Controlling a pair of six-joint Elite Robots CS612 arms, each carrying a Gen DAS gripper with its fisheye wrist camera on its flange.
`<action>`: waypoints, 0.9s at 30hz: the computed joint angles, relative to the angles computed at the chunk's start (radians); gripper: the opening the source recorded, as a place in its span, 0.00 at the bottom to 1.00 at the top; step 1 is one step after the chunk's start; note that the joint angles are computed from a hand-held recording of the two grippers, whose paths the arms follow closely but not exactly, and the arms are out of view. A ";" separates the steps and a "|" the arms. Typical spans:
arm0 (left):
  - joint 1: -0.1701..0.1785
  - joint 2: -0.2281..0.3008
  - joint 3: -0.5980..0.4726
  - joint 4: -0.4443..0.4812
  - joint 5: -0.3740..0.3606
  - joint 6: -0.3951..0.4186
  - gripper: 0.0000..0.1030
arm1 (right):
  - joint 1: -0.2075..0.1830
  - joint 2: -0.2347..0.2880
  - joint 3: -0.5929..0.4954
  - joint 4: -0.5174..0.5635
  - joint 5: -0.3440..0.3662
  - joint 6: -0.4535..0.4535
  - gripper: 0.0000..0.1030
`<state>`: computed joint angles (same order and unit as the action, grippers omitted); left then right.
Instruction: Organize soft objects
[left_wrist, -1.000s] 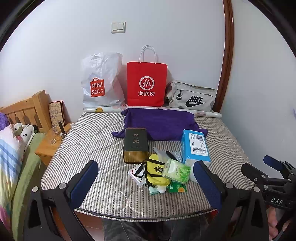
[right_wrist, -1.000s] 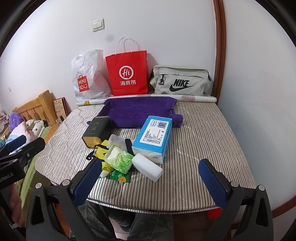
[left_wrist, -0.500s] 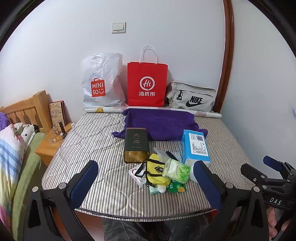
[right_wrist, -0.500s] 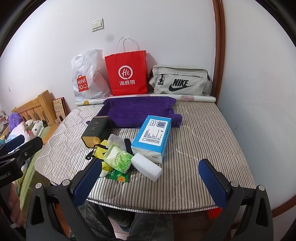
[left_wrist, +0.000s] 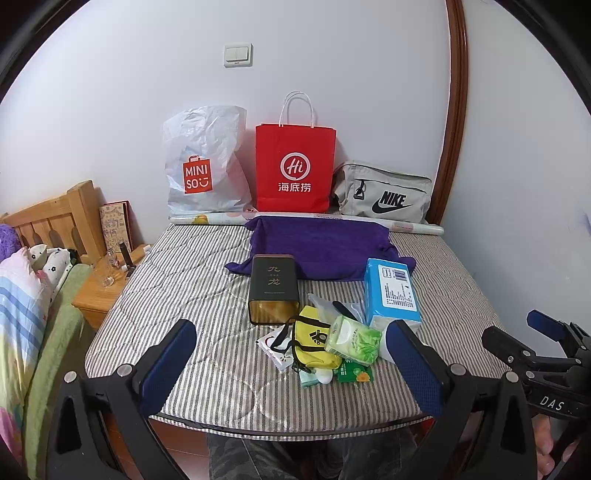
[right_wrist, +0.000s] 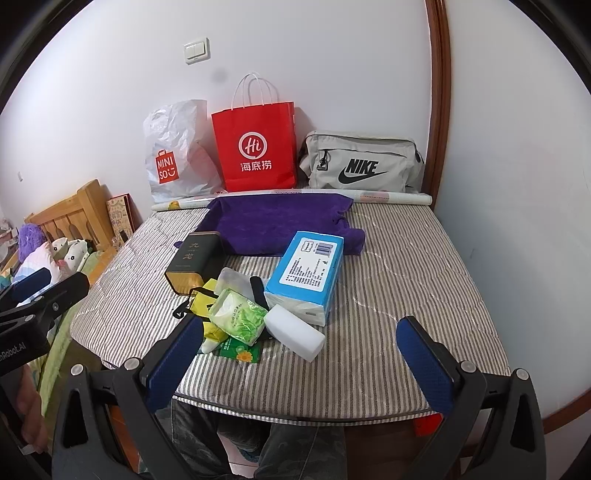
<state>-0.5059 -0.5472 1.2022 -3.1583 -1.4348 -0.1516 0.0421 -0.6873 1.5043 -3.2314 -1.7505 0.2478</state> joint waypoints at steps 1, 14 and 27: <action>0.001 0.000 0.000 0.000 -0.003 0.001 1.00 | 0.000 0.000 0.000 -0.001 0.000 0.000 1.00; 0.001 -0.007 0.008 -0.004 0.000 -0.001 1.00 | 0.003 0.002 -0.004 -0.004 0.005 -0.002 1.00; 0.004 -0.013 0.015 -0.008 -0.009 0.007 1.00 | 0.004 0.004 -0.010 0.004 0.010 -0.004 1.00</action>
